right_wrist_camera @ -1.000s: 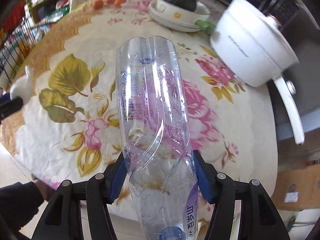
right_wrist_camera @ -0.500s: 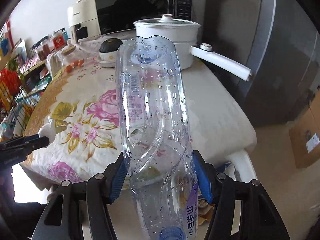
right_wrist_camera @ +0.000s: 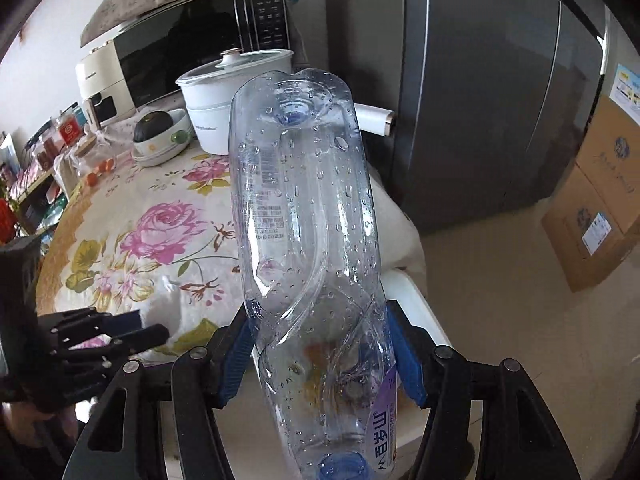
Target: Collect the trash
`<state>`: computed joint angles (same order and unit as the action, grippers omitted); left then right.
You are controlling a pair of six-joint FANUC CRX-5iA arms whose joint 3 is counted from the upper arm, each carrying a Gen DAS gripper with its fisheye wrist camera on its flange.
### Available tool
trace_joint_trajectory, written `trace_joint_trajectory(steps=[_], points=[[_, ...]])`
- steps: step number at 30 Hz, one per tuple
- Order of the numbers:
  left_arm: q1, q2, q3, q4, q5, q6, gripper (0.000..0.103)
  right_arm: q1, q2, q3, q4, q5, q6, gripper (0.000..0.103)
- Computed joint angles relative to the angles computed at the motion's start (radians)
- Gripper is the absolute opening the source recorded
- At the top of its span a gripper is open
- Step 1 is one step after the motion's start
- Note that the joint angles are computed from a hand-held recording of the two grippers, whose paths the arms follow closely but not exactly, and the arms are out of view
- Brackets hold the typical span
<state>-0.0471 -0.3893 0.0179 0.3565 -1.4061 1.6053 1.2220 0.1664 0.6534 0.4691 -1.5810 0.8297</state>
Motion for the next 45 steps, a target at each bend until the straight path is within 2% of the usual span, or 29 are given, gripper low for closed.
trace_joint_trajectory(steps=[3,8,10,12,16,18,21,26,29,30,31,33,37,45], points=[[-0.083,0.043,0.009,-0.007,0.042,0.036,0.034,-0.004,-0.018,-0.028,0.004,0.001,-0.009,0.064],[-0.167,0.091,0.013,-0.028,0.114,0.038,0.036,-0.014,-0.056,-0.090,0.012,-0.006,-0.029,0.064],[-0.194,0.101,0.026,-0.065,0.133,0.050,0.048,-0.021,-0.065,-0.105,0.013,-0.011,-0.033,0.064],[-0.209,0.117,0.049,-0.100,0.123,0.089,0.080,-0.028,-0.072,-0.118,0.013,-0.013,-0.038,0.064],[-0.220,0.139,0.098,-0.165,0.062,0.160,0.089,-0.038,-0.088,-0.140,0.011,-0.009,-0.051,0.064],[-0.226,0.139,0.111,-0.198,0.036,0.190,0.101,-0.042,-0.089,-0.140,0.011,-0.010,-0.055,0.064],[-0.222,0.132,0.127,-0.241,0.003,0.220,0.102,-0.042,-0.086,-0.138,0.018,-0.006,-0.065,0.064],[-0.201,0.113,0.130,-0.251,-0.031,0.240,0.102,-0.046,-0.065,-0.119,0.009,0.006,-0.071,0.063],[-0.188,0.110,0.134,-0.248,-0.051,0.248,0.102,-0.059,-0.031,-0.078,-0.018,-0.027,-0.061,0.063],[-0.183,0.108,0.135,-0.246,-0.058,0.254,0.102,-0.063,-0.024,-0.069,-0.027,-0.034,-0.061,0.066],[-0.181,0.106,0.137,-0.249,-0.066,0.259,0.102,-0.067,-0.015,-0.057,-0.033,-0.046,-0.062,0.075],[-0.186,0.108,0.151,-0.271,-0.086,0.270,0.102,-0.059,-0.015,-0.062,-0.018,-0.050,-0.077,0.084],[-0.231,0.120,0.205,-0.372,-0.142,0.320,0.102,-0.042,-0.026,-0.069,-0.009,-0.046,-0.080,0.085],[-0.277,0.095,0.246,-0.456,-0.202,0.374,0.102,0.015,-0.047,-0.093,0.017,-0.052,-0.119,0.086]])
